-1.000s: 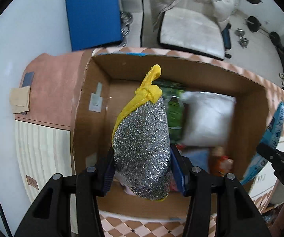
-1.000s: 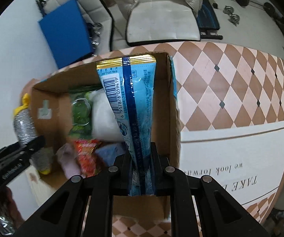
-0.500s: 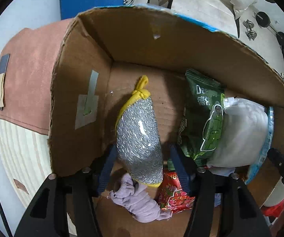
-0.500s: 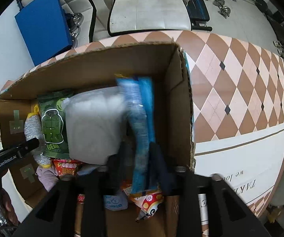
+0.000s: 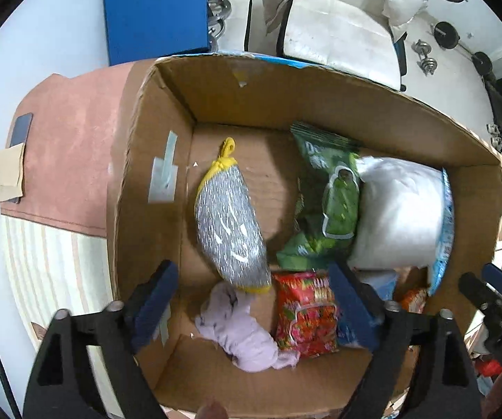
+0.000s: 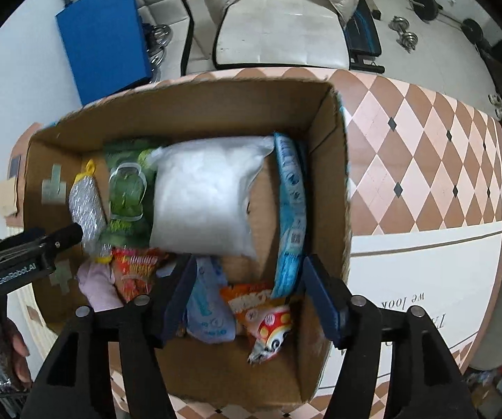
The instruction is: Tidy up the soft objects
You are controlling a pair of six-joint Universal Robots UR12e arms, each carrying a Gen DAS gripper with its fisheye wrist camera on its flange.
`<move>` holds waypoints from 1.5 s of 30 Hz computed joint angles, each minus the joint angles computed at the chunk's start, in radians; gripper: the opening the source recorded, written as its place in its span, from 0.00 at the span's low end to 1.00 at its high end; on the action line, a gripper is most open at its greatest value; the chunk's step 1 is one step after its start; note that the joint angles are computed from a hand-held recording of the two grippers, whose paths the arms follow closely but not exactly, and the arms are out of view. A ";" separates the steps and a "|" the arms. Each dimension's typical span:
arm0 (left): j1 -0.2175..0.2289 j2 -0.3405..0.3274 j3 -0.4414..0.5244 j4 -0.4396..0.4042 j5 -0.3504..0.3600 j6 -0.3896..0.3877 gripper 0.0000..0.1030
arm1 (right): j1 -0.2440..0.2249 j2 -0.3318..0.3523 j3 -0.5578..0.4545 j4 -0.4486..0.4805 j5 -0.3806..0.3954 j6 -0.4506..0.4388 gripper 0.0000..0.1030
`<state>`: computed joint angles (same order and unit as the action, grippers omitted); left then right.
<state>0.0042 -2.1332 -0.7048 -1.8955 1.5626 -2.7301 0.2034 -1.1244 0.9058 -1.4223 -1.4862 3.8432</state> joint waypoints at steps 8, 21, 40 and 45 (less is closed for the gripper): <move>0.026 0.138 -0.183 0.157 -0.021 0.020 0.96 | 0.041 -0.022 0.025 -0.024 -0.008 -0.012 0.98; 0.037 0.247 -0.283 0.265 -0.073 0.025 0.96 | 0.080 -0.097 0.071 -0.059 -0.126 0.058 1.00; 0.108 0.463 -0.362 0.358 -0.227 0.089 0.96 | 0.214 -0.242 0.041 -0.113 -0.358 0.135 1.00; 0.132 0.502 -0.373 0.350 -0.275 0.104 0.96 | 0.249 -0.251 0.008 -0.102 -0.427 0.135 1.00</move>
<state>0.1363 -1.6310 -1.0782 -1.5454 1.2875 -2.6259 0.4521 -1.3752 0.9136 -1.5238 -1.9128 3.9786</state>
